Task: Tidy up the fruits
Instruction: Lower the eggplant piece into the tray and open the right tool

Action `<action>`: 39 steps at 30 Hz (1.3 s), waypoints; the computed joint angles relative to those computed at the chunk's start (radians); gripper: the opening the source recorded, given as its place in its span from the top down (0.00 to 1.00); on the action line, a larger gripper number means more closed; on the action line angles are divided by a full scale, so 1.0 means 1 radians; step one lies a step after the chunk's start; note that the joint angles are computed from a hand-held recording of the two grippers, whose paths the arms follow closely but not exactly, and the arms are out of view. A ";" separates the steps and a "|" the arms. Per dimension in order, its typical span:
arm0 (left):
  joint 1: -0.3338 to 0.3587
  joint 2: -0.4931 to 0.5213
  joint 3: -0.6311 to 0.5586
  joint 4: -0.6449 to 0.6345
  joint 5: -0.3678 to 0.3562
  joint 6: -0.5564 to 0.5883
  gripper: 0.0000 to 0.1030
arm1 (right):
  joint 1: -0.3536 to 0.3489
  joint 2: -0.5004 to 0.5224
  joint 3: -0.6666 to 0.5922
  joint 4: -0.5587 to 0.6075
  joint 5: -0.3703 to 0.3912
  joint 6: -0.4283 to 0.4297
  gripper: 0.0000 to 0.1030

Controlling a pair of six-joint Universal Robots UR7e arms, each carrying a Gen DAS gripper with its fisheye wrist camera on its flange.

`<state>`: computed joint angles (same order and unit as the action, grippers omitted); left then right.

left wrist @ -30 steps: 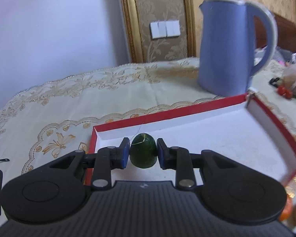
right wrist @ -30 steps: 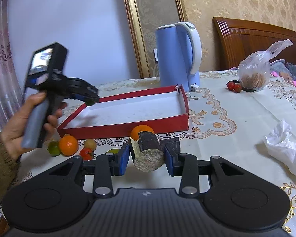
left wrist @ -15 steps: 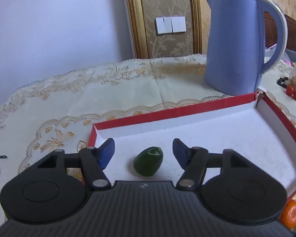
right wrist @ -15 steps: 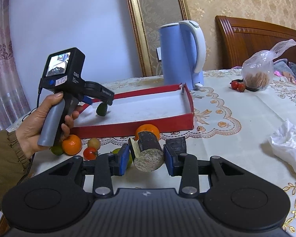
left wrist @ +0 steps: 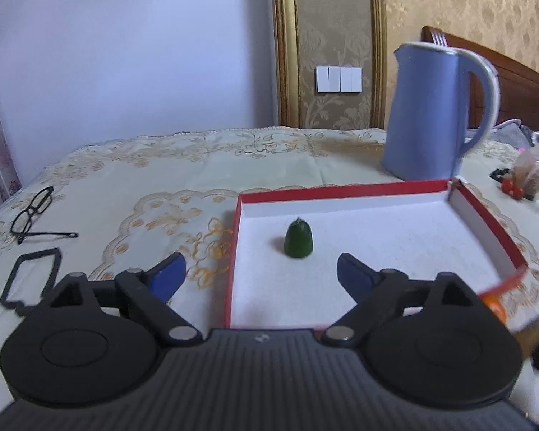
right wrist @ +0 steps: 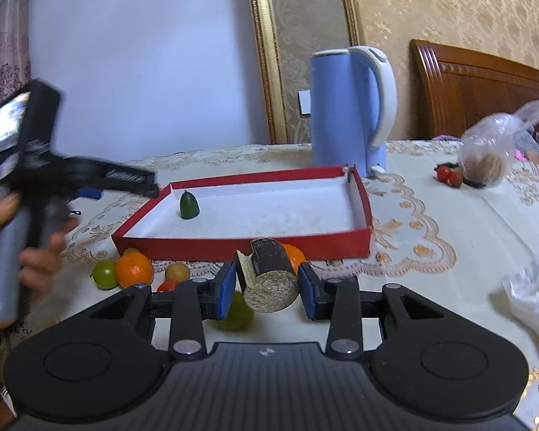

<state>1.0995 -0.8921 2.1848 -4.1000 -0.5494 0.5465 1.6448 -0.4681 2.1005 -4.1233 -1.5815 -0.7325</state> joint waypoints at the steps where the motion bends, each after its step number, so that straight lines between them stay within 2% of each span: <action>1: -0.009 0.003 0.018 -0.027 0.010 0.005 0.07 | 0.007 0.001 -0.011 0.010 -0.003 -0.006 0.64; 3: -0.028 0.017 0.052 -0.087 0.036 0.020 0.01 | 0.020 0.000 -0.036 0.040 -0.011 -0.015 0.64; 7: -0.046 0.028 0.104 -0.129 0.057 0.007 0.00 | 0.050 0.009 -0.101 0.101 -0.051 -0.047 0.64; 14: -0.048 0.006 0.181 -0.144 0.029 -0.033 0.00 | 0.082 0.026 -0.235 0.234 -0.100 -0.048 0.64; 19: -0.049 0.001 0.212 -0.162 0.029 -0.027 0.00 | 0.105 0.069 -0.358 0.312 -0.170 -0.058 0.64; 27: -0.051 -0.030 0.271 -0.146 -0.010 -0.054 0.00 | 0.120 0.159 -0.591 0.473 -0.298 -0.017 0.64; 33: -0.037 -0.051 0.288 -0.116 -0.038 -0.073 0.00 | 0.126 0.224 -0.714 0.512 -0.376 -0.004 0.63; 39: -0.021 -0.081 0.304 -0.056 -0.088 -0.121 0.00 | 0.134 0.218 -0.706 0.502 -0.376 -0.005 0.60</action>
<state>1.0782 -0.9736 2.4891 -4.1559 -0.6377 0.4257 1.7787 -0.2500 1.3947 -3.6210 -1.9575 -0.7378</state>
